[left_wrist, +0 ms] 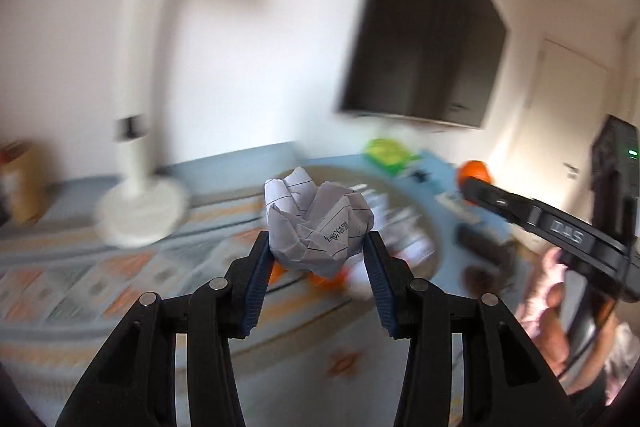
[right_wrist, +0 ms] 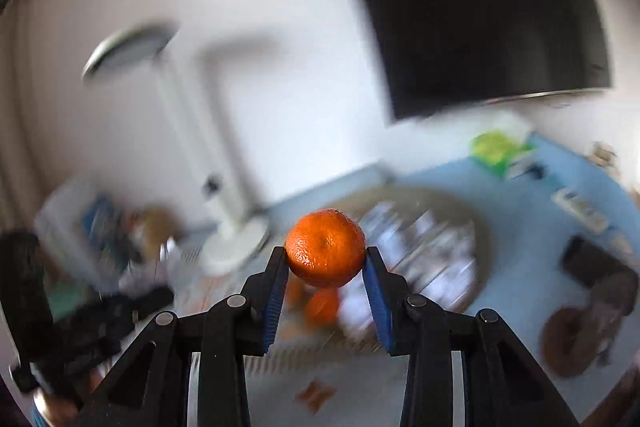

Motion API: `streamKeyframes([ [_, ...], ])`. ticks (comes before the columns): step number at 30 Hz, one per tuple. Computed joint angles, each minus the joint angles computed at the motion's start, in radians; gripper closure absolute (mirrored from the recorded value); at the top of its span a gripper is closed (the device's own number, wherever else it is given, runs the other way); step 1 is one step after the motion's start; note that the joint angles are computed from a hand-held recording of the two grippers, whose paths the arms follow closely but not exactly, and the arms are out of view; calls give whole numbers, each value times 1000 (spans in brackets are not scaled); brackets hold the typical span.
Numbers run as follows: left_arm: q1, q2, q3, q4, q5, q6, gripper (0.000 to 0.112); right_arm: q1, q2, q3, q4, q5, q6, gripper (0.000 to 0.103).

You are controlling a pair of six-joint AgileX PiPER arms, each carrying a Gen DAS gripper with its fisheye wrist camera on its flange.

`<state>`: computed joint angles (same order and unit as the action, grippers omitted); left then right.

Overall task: Organize objects
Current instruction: 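Carry the paper ball and orange over the wicker bowl and open both tools, then move the left tool toward the blue side table with books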

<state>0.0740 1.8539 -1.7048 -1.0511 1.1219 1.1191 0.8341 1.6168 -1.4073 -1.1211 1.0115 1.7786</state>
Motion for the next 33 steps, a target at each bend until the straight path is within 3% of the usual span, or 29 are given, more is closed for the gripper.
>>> streamKeyframes([
  [4, -131, 102, -120, 34, -68, -106, 69, -120, -30, 24, 69, -89, -6, 66],
  [5, -159, 123, -130, 51, -102, -126, 63, -152, -19, 19, 110, -109, -25, 66],
  [7, -193, 172, -168, 79, -112, -142, 34, -218, 4, 26, 193, -182, -74, 60],
  [8, -216, 184, -166, 119, -158, -159, 9, -252, 16, 22, 250, -222, -131, 42],
  [10, -227, 183, -124, 143, -228, -160, 11, -289, 35, 37, 335, -231, -182, 36],
  [12, -200, 199, -129, 134, -184, -148, 11, -273, 17, 95, 282, -239, -102, 36],
  [16, -72, 119, -6, 17, -172, -39, 11, -222, -42, 154, 194, -228, 2, 36],
  [18, 20, 78, 40, -54, -132, 10, 11, -151, -49, 127, 126, -165, 46, 36],
  [21, 141, -20, 158, -164, -226, 93, 11, -53, -22, 55, 50, -107, 63, 36],
  [22, 167, -35, 165, -166, -226, 89, 11, -22, -7, 34, 27, -94, 74, 35],
  [24, 242, -47, 176, -191, -206, 106, 10, 49, 44, -1, -31, -77, 142, 29],
  [26, 299, -60, 235, -213, -237, 166, 10, 108, 108, -13, -97, -66, 236, 12],
  [29, 350, -14, 286, -191, -265, 208, 10, 153, 250, -98, -86, -40, 251, 12],
  [31, 367, 35, 288, -160, -278, 198, 10, 144, 358, -209, -2, -26, 159, 13],
  [33, 399, 91, 248, -137, -252, 152, 10, 118, 440, -308, 99, -4, 77, 30],
])
